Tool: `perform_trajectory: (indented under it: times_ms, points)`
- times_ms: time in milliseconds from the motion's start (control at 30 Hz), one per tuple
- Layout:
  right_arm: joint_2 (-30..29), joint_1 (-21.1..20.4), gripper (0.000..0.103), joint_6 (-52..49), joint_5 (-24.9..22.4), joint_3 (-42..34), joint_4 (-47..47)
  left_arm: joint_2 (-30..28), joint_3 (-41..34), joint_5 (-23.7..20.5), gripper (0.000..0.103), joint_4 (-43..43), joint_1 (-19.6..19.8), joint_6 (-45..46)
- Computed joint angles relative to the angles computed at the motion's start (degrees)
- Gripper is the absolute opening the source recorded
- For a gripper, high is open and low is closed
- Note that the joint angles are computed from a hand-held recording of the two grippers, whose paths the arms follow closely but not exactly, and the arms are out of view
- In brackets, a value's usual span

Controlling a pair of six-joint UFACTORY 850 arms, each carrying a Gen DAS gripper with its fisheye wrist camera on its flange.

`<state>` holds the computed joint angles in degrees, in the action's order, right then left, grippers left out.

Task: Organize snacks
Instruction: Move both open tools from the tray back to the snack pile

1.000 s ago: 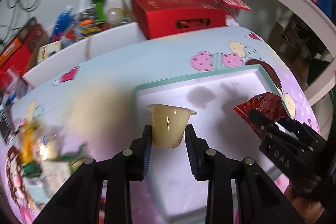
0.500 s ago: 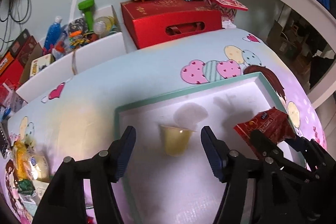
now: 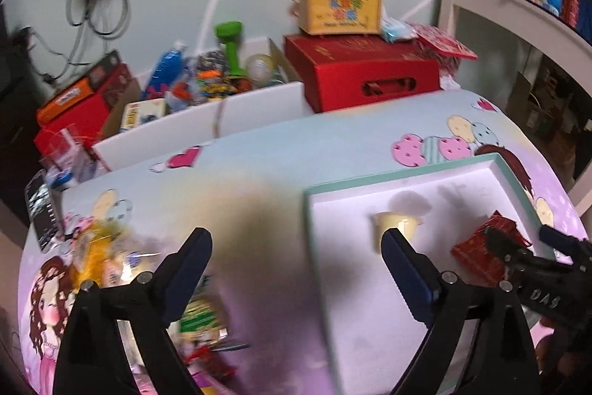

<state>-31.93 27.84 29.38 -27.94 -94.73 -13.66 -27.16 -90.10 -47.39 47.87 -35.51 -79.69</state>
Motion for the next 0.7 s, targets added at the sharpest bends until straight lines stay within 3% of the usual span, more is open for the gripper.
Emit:
perform_trajectory:
  times_ms: [300,467,700]
  points:
    - [3.2,1.7,0.103,6.5,6.1,3.2,-8.6,11.8,14.5,-3.3,0.094,5.2,-0.4,-15.7]
    - [4.5,2.3,0.103,0.2,8.5,4.0,-1.7,18.5,21.7,-8.8,0.094,6.5,-1.6,-22.7]
    - [5.5,4.3,0.103,-7.3,9.8,4.7,5.5,28.1,31.5,-13.2,0.094,4.5,-2.6,-31.1]
